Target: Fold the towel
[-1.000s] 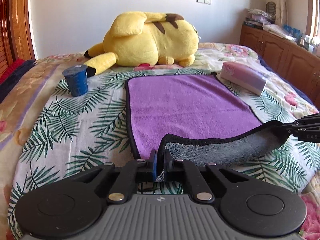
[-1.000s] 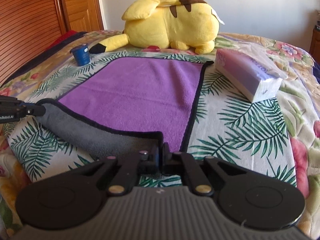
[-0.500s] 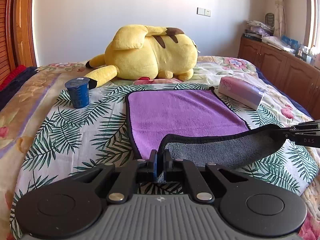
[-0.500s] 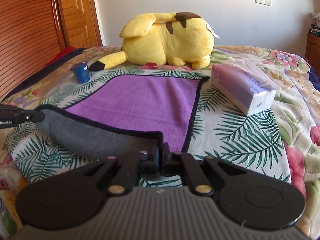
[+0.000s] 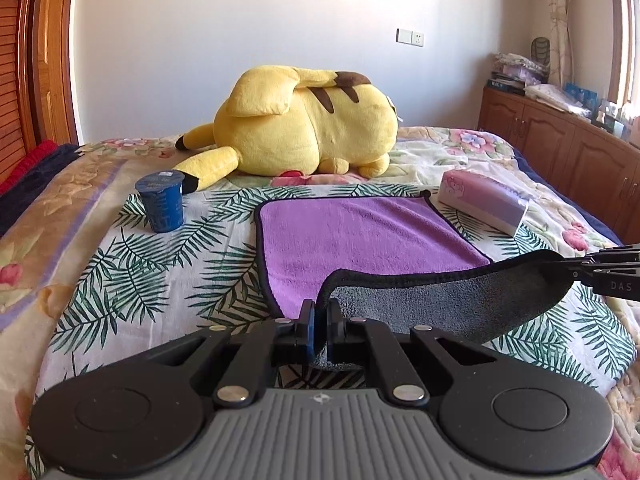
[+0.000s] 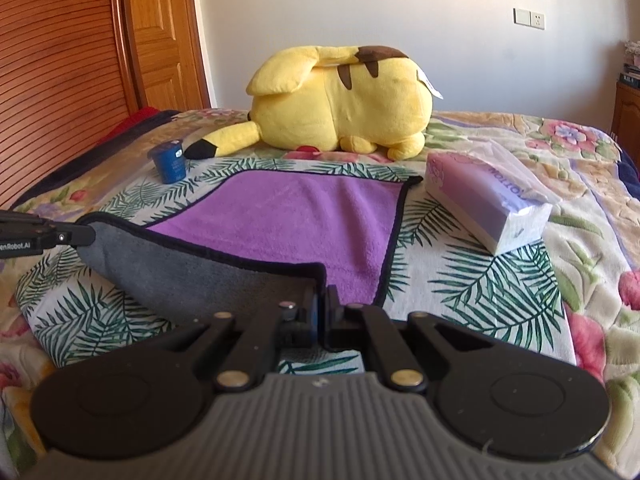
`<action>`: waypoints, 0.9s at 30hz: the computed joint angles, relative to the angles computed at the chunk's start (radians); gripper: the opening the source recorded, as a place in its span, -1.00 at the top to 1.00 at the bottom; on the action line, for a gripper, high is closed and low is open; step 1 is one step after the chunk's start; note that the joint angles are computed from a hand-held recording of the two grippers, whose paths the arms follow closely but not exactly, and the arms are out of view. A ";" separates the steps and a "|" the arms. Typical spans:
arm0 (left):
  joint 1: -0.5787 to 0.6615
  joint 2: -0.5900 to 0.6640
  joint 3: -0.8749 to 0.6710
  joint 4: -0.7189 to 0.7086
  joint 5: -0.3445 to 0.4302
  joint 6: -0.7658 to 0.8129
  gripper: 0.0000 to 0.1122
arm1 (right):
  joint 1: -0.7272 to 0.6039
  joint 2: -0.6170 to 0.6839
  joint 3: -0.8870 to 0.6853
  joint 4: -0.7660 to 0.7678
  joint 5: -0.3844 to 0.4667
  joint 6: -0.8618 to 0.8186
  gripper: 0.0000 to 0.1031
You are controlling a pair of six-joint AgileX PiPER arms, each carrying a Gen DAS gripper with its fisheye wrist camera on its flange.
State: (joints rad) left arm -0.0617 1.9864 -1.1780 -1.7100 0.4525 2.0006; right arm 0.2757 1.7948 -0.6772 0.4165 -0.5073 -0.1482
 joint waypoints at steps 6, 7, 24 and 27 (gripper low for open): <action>0.009 -0.008 -0.007 0.011 0.017 -0.008 1.00 | -0.004 -0.003 0.005 -0.017 -0.019 0.014 0.94; 0.009 -0.010 -0.005 0.005 0.019 -0.001 1.00 | -0.003 -0.003 0.005 -0.019 -0.022 0.015 0.94; 0.006 0.005 -0.051 0.026 0.030 -0.023 1.00 | -0.001 0.004 -0.004 -0.039 -0.074 0.004 0.94; 0.002 0.015 -0.074 0.045 0.032 -0.043 1.00 | -0.004 0.013 -0.015 -0.036 -0.077 -0.012 0.94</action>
State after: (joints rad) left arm -0.0598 2.0014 -1.2520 -1.6648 0.4849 1.9578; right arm 0.2717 1.8081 -0.6918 0.3803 -0.5847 -0.1598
